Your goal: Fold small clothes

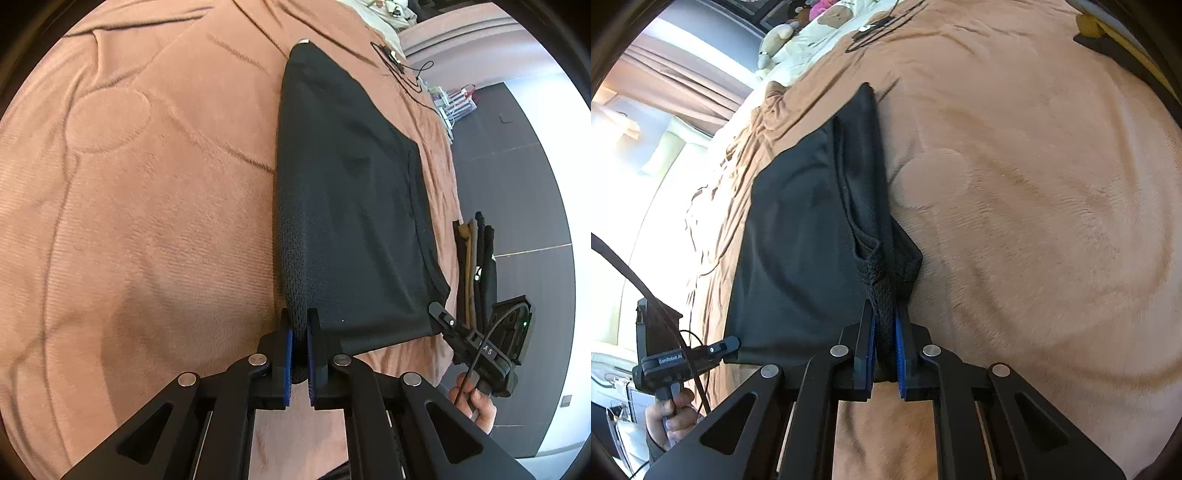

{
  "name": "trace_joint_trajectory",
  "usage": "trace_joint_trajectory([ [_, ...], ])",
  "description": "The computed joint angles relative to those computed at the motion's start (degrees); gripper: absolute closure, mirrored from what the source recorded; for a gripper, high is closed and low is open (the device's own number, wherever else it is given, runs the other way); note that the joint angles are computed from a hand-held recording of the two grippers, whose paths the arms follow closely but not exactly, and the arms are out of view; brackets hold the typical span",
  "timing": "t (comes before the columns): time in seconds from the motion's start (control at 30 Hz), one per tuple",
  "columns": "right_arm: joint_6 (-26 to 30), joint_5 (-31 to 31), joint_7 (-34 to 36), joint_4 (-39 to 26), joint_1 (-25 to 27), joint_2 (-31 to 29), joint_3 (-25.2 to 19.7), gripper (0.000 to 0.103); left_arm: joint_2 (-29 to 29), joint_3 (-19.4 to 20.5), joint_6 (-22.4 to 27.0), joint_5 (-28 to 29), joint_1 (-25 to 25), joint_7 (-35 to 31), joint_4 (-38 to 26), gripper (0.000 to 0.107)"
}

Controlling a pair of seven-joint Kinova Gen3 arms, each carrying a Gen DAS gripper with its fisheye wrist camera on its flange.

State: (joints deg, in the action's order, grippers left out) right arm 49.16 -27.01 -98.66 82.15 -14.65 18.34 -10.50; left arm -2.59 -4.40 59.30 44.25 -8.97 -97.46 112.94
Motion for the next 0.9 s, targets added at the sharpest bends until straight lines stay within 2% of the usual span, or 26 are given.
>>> trace_joint_trajectory([
  [0.63, 1.19, -6.97, 7.14, 6.17, -0.33, -4.28, -1.56, 0.098, -10.66, -4.45, 10.13, -8.05, -1.23, 1.61, 3.99, 0.102],
  [0.8, 2.84, -6.64, 8.35, 5.4, -1.38, -4.01, -1.42, 0.098, -13.28, -5.74, 11.86, -9.26, -1.28, 2.59, 4.92, 0.102],
  [0.9, 4.4, -6.08, 9.09, 4.24, -1.96, -3.66, -1.45, 0.098, -13.57, -4.69, 12.44, -11.25, -0.59, 3.87, 3.98, 0.101],
])
